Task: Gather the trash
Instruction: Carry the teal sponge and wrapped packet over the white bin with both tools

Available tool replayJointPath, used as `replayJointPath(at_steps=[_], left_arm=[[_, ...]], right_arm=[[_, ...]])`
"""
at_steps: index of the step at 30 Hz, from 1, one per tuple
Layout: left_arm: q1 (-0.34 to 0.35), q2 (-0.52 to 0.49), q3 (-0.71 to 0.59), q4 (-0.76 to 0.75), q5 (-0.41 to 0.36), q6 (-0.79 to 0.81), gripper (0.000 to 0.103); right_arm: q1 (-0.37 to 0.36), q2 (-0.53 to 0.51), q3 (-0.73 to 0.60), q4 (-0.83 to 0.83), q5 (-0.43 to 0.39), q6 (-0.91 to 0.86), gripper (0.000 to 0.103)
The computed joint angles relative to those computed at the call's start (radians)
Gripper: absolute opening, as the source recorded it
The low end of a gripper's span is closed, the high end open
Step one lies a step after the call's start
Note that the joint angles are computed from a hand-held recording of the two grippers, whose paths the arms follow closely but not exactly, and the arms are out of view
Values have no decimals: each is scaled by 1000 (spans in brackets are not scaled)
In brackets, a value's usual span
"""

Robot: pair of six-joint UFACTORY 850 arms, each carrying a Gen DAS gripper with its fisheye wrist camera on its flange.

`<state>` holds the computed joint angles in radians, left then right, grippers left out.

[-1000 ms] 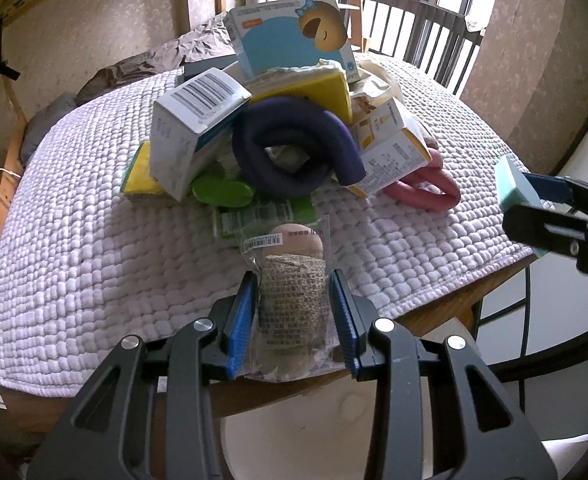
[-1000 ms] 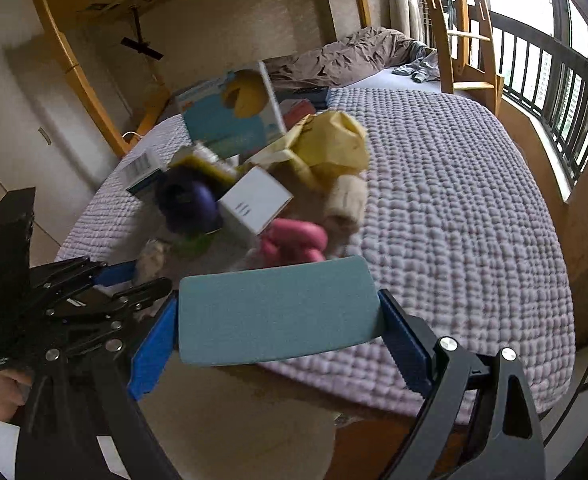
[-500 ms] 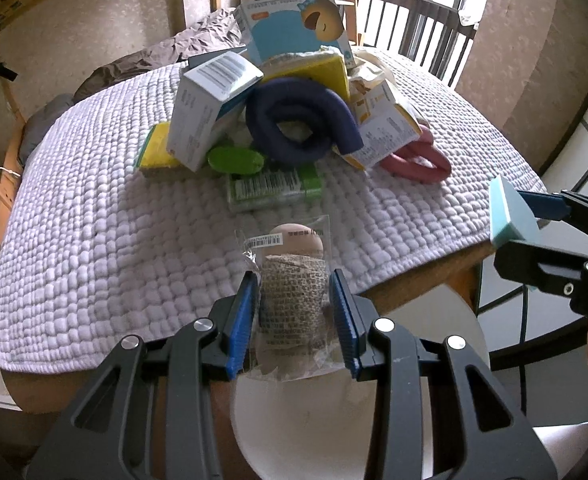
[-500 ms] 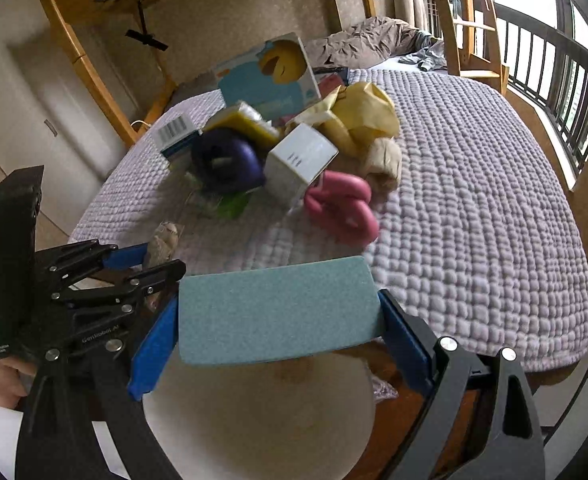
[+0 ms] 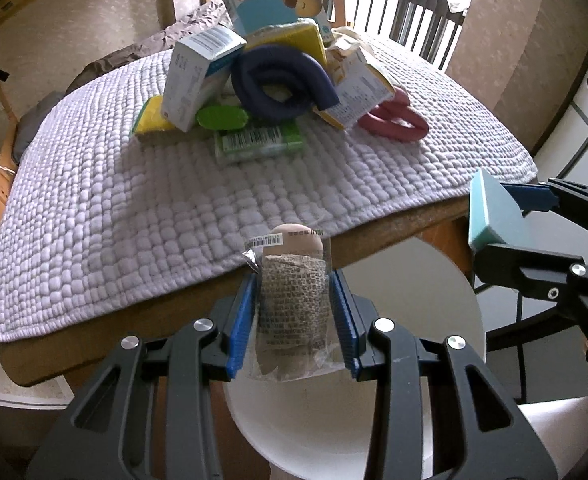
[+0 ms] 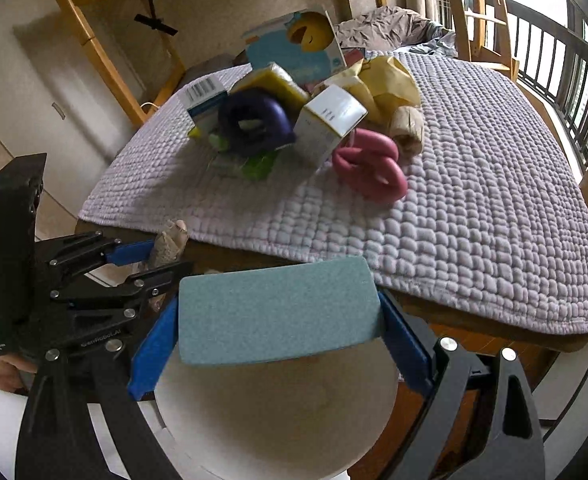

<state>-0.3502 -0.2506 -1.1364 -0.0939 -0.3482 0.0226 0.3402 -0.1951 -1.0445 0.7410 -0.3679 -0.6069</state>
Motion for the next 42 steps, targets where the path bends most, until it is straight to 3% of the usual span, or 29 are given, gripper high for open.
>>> replayJointPath(at_steps=[15, 29, 42], left_arm=[[-26, 5, 34, -7, -20, 3, 40], [-45, -45, 22, 7, -25, -45, 40], [-44, -64, 27, 55, -6, -105, 40]], right_arm=[[17, 2, 44, -16, -18, 17, 91], [44, -17, 91, 54, 22, -17, 91], [39, -49, 79, 144, 4, -94, 91]])
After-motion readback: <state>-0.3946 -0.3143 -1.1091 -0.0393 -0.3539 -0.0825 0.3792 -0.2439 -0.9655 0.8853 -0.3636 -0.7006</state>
